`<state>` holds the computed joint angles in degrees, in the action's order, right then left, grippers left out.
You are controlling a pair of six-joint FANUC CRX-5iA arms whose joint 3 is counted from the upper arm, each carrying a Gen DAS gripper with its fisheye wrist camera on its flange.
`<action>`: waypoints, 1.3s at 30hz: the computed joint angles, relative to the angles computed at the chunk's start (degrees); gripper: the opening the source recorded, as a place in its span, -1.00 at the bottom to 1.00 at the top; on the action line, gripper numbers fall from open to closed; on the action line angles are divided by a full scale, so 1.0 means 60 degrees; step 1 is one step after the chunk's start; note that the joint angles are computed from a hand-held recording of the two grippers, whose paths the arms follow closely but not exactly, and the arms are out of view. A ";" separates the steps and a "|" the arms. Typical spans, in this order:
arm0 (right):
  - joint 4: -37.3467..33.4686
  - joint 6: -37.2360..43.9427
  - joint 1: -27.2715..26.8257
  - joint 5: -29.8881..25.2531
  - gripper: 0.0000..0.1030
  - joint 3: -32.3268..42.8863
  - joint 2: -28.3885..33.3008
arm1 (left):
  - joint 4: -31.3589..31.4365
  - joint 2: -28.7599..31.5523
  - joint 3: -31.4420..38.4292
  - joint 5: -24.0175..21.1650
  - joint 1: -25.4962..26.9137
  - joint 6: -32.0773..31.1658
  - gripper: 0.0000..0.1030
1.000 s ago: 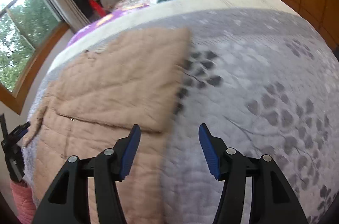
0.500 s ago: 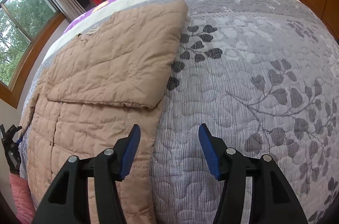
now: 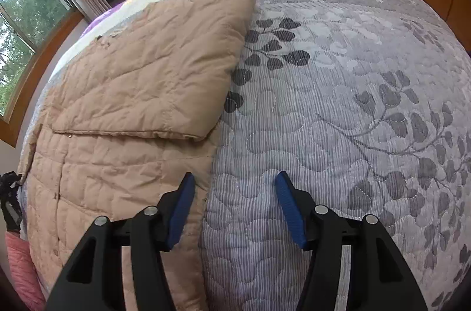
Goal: Fold large clothes
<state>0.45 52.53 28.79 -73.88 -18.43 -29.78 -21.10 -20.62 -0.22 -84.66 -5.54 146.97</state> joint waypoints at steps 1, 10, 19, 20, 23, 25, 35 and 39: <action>0.0052 -0.0035 0.0044 0.0023 0.14 -0.0032 0.0002 | -0.0113 0.0091 0.0095 -0.0109 -0.0095 -0.0007 -0.70; 0.0333 -0.0303 0.0329 0.0076 0.17 -0.0089 -0.0291 | -0.1128 0.0569 0.1486 -0.0392 -0.1671 0.0440 -0.93; 0.1011 -0.0871 0.1470 -0.0319 0.17 -0.0025 -0.0981 | -0.2630 0.2274 0.4347 -0.0055 -0.4962 -0.0068 -0.93; 0.1064 -0.0918 0.1606 -0.0369 0.17 -0.0021 -0.1013 | -0.2714 0.2533 0.4651 0.0017 -0.5253 -0.0188 -0.93; 0.1265 -0.1121 0.2129 -0.0473 0.17 -0.0023 -0.1082 | -0.2637 0.3487 0.5640 0.0356 -0.5991 -0.0718 -0.93; 0.1190 -0.1125 0.2282 -0.0470 0.17 -0.0018 -0.1150 | -0.2449 0.4031 0.6156 0.0524 -0.6220 -0.1056 -0.93; 0.1035 -0.1167 0.2487 -0.0395 0.17 -0.0144 -0.1263 | -0.1330 0.6558 0.8334 0.0761 -0.6912 -0.2253 -0.93; 0.0902 -0.1070 0.2358 -0.0329 0.17 -0.0204 -0.1249 | -0.0955 0.7017 0.8411 0.0700 -0.6836 -0.2346 -0.93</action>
